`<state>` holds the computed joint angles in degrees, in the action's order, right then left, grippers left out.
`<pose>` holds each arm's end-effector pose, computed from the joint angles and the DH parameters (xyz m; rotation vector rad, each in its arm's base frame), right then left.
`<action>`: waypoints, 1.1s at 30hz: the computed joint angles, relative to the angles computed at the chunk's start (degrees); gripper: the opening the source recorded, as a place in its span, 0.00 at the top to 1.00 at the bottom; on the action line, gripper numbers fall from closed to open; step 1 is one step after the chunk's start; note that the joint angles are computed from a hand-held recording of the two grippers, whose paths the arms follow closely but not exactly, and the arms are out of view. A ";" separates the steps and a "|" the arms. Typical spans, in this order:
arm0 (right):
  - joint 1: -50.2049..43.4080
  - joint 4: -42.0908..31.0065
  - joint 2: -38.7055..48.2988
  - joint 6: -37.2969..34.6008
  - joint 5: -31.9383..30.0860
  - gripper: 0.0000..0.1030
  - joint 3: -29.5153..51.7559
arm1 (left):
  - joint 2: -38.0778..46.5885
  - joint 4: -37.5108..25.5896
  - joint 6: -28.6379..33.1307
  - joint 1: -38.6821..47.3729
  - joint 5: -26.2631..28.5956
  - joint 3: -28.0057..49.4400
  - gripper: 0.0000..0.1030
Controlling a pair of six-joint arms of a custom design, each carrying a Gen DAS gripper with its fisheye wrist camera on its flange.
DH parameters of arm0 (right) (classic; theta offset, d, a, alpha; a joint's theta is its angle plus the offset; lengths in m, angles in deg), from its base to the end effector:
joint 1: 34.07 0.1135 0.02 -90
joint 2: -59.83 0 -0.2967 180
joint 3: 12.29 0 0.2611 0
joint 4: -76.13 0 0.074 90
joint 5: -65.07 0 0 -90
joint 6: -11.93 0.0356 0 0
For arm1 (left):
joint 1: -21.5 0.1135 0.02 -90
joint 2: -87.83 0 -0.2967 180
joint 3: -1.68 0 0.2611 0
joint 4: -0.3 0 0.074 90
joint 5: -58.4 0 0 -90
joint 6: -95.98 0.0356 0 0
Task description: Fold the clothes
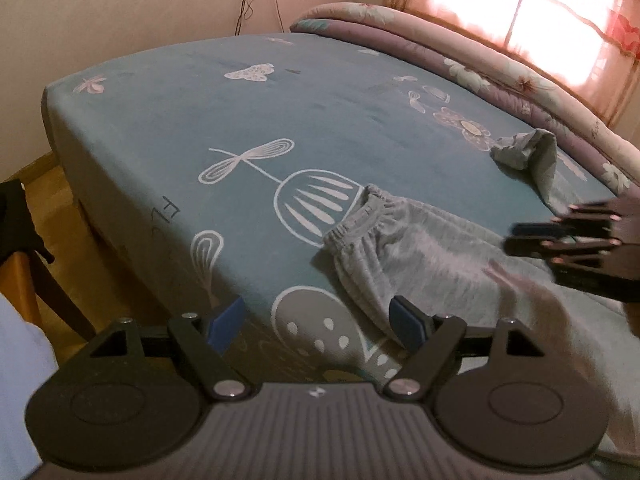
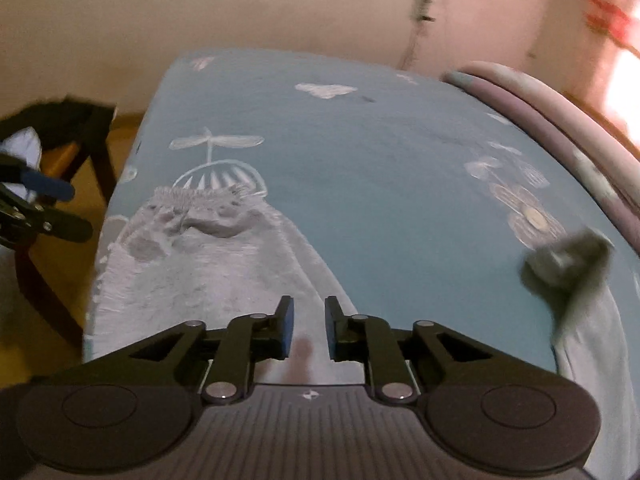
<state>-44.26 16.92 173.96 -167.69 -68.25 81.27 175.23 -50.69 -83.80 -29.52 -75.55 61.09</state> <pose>0.4014 -0.0473 0.1942 -1.6096 1.8035 0.4527 0.1803 -0.1836 0.1896 -0.8684 2.1923 0.1048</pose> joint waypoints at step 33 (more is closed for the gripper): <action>2.43 -1.50 0.79 13.00 1.88 0.81 7.57 | -6.63 24.35 11.56 3.43 1.24 -12.02 0.26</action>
<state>-41.83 15.42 174.74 -154.70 -66.37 88.84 168.61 -26.34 -72.24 -26.08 -74.31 49.07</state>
